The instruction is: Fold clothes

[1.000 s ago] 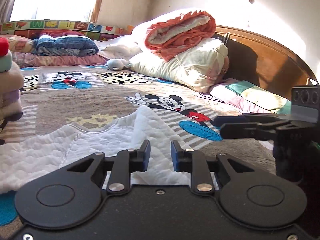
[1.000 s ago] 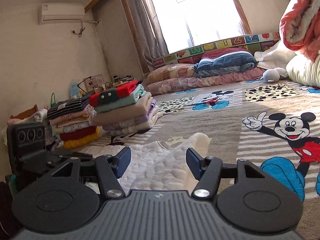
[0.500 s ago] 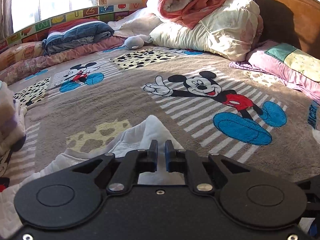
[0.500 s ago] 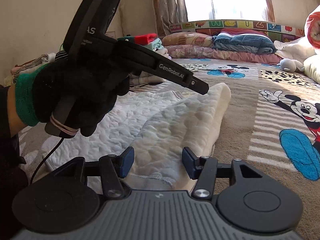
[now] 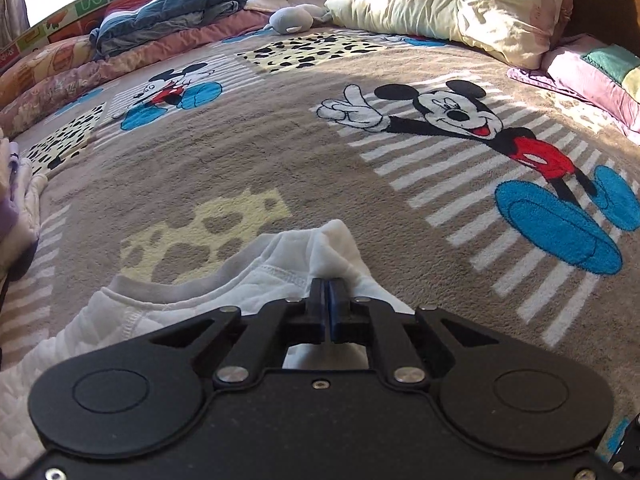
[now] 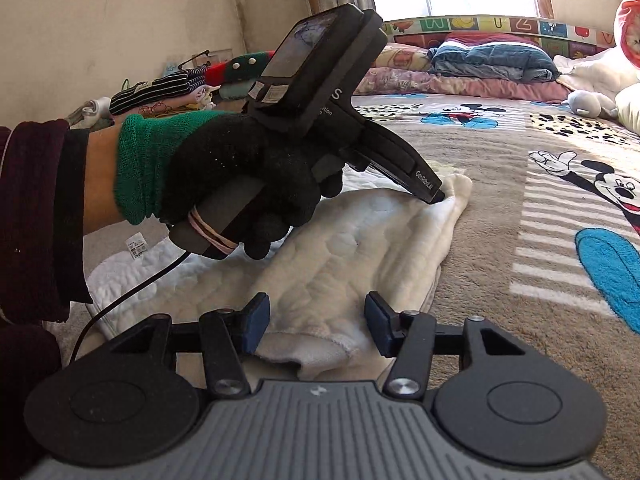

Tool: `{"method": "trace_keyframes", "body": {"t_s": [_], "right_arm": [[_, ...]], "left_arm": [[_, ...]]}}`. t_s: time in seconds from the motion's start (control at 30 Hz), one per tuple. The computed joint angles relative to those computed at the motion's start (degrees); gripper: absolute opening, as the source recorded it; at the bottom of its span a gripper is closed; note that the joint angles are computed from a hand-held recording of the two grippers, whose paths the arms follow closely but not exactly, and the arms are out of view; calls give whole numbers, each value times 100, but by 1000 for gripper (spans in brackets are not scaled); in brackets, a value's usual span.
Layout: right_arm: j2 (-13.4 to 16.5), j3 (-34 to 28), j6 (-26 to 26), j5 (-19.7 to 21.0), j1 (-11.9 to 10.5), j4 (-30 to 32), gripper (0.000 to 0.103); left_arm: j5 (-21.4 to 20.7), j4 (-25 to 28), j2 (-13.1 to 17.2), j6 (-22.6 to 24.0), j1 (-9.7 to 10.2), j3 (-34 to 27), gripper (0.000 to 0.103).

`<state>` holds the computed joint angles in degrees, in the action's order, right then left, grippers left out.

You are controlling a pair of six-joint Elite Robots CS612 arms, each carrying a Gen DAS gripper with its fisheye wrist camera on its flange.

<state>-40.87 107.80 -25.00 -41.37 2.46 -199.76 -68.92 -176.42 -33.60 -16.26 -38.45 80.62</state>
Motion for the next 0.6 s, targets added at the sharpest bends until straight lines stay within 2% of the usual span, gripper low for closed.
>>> {"method": "trace_keyframes", "body": {"t_s": [0.07,0.17,0.2,0.43,0.6], "right_arm": [[6,5,6,-28,8,-53,54],[3,36,-16,-78,20,-170,54],[3,48,-15,-84,20,-209,54],[19,57,-7,-96,30,-296,55],[34,41,-84,-164,57,-315,56]], "left_arm": [[87,169,-92,129,-34,7,5],[-17,-352,-206,55,-37,164,5],[7,-336,-211,66,-41,138,5],[-149,448,54,255,27,-305,4],[5,529,125,182,26,-371,4]]}}
